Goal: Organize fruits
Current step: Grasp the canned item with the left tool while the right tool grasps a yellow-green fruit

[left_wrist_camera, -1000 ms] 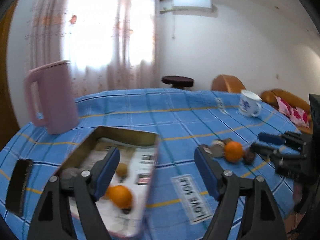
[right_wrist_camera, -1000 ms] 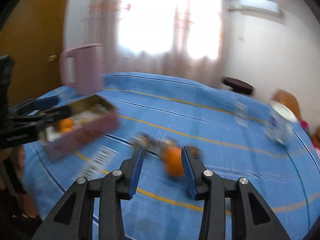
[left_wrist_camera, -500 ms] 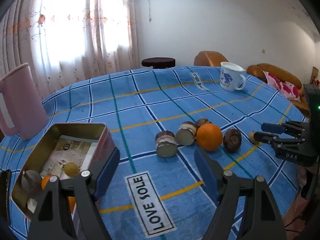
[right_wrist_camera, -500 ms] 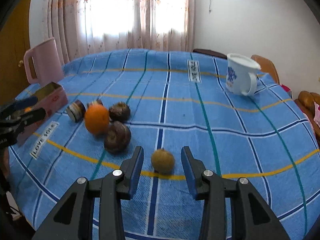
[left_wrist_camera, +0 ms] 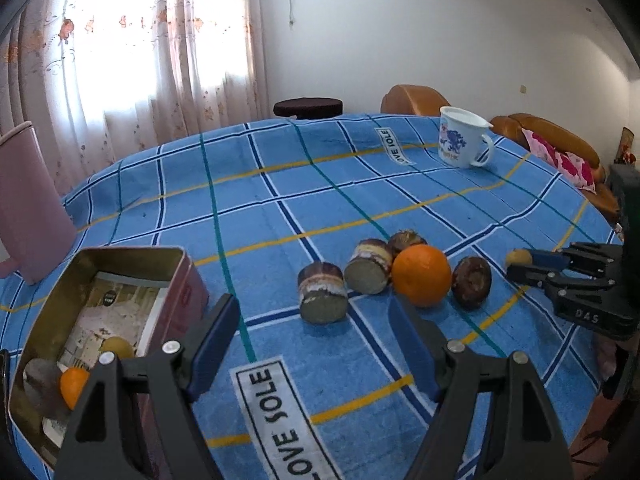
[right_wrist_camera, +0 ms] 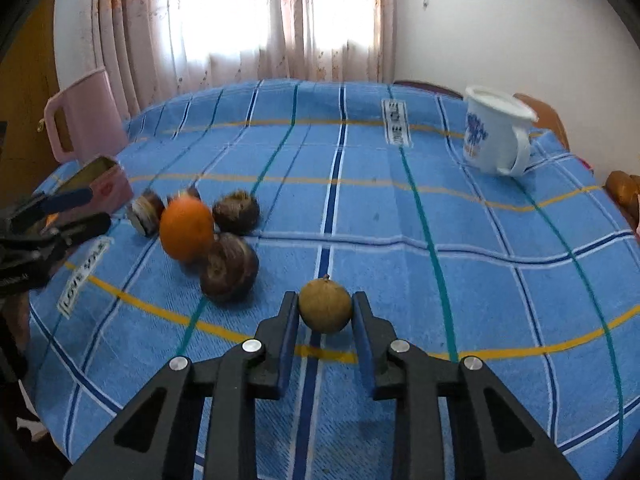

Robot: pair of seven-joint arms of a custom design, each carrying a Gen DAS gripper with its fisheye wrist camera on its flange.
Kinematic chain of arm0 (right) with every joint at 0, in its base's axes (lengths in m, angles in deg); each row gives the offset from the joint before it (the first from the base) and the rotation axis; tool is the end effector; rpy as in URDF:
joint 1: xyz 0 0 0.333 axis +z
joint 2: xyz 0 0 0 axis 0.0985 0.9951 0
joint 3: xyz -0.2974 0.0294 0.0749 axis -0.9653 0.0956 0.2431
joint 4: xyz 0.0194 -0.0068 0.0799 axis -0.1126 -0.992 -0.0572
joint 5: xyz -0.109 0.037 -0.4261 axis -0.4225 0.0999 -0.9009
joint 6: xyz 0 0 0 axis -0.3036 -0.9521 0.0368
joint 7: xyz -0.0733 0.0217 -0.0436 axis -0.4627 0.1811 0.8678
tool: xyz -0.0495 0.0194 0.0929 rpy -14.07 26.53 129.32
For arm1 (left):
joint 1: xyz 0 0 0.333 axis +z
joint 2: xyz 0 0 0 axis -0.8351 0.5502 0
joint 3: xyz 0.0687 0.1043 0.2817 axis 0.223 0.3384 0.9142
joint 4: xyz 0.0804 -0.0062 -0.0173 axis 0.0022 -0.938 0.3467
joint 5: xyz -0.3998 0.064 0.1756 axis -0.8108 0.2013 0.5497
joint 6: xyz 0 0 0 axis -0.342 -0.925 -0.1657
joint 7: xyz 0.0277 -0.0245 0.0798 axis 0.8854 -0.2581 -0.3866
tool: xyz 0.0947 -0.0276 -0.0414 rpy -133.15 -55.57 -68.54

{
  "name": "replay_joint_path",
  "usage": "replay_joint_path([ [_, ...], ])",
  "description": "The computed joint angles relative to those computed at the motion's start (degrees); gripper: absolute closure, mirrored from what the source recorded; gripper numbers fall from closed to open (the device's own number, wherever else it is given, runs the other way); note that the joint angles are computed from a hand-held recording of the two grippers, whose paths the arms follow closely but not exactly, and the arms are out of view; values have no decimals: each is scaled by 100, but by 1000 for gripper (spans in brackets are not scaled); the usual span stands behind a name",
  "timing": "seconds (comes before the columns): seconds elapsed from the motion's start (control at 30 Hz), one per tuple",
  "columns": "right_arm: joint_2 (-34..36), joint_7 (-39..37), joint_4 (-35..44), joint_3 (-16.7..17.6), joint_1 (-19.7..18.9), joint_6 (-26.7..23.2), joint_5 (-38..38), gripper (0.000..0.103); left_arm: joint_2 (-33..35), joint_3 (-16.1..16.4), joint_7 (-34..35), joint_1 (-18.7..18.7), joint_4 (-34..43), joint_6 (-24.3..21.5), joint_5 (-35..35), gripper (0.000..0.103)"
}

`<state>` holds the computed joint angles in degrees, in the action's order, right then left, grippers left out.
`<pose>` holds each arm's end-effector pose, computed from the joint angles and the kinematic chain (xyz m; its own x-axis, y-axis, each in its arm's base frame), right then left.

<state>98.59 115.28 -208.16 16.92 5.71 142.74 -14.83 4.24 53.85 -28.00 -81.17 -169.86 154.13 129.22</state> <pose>0.5911 0.1461 0.2356 0.3106 -0.9505 -0.0077 -0.6533 -0.2075 -0.7281 0.5775 -0.3875 0.2623 -0.2081 -0.9780 -0.0141 -0.6146 0.1420 -0.7759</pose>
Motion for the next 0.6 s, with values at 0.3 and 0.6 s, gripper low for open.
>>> replay_joint_path([
  [0.3, 125, -570, 352, -688, 1157, 497, 1027, 75, 504, -7, 1706, 84, 476, 136, -1746, 29],
  [0.6, 346, -587, 509, -484, 1102, 650, 931, 75, 896, -393, 3627, 506, 641, 423, -3743, 61],
])
